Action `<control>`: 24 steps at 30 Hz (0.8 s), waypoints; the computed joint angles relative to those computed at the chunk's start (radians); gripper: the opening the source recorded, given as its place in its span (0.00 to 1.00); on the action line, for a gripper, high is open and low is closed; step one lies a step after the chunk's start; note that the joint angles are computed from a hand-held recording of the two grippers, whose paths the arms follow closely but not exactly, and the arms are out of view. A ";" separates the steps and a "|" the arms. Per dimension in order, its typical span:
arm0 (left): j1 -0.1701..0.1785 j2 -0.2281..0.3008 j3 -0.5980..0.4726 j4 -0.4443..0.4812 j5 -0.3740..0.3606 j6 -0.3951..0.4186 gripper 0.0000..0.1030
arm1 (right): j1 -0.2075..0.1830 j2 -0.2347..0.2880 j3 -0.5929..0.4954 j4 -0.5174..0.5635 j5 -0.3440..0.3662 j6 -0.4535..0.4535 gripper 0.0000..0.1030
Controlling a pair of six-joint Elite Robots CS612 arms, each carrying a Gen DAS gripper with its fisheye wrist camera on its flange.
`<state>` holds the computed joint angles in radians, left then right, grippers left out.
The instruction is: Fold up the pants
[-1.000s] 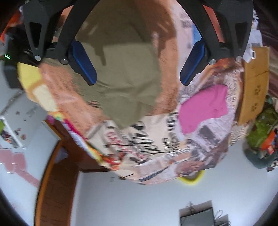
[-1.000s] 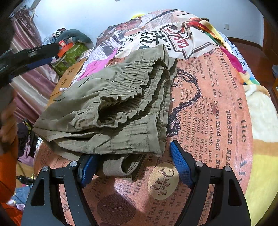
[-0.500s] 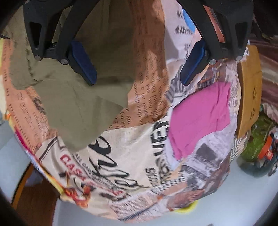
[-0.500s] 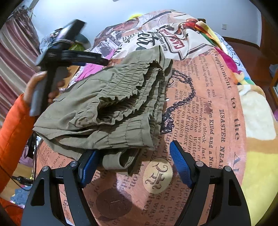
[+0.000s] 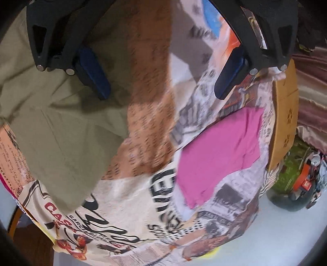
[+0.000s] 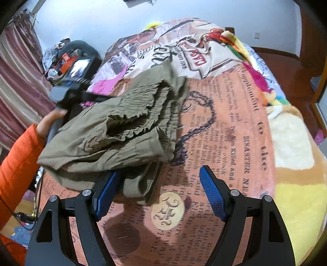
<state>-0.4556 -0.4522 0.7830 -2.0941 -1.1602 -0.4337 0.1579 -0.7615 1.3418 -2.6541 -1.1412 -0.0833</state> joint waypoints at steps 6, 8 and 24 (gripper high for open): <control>0.002 -0.115 0.205 -0.083 0.002 -0.033 1.00 | -0.012 -0.010 0.012 -0.044 -0.028 0.037 0.73; 0.003 -0.149 0.266 -0.118 -0.023 -0.060 1.00 | -0.015 -0.013 0.017 -0.066 -0.035 0.055 0.73; -0.040 -0.276 0.493 -0.301 -0.043 -0.096 1.00 | 0.010 0.036 -0.058 -0.057 0.029 0.044 0.73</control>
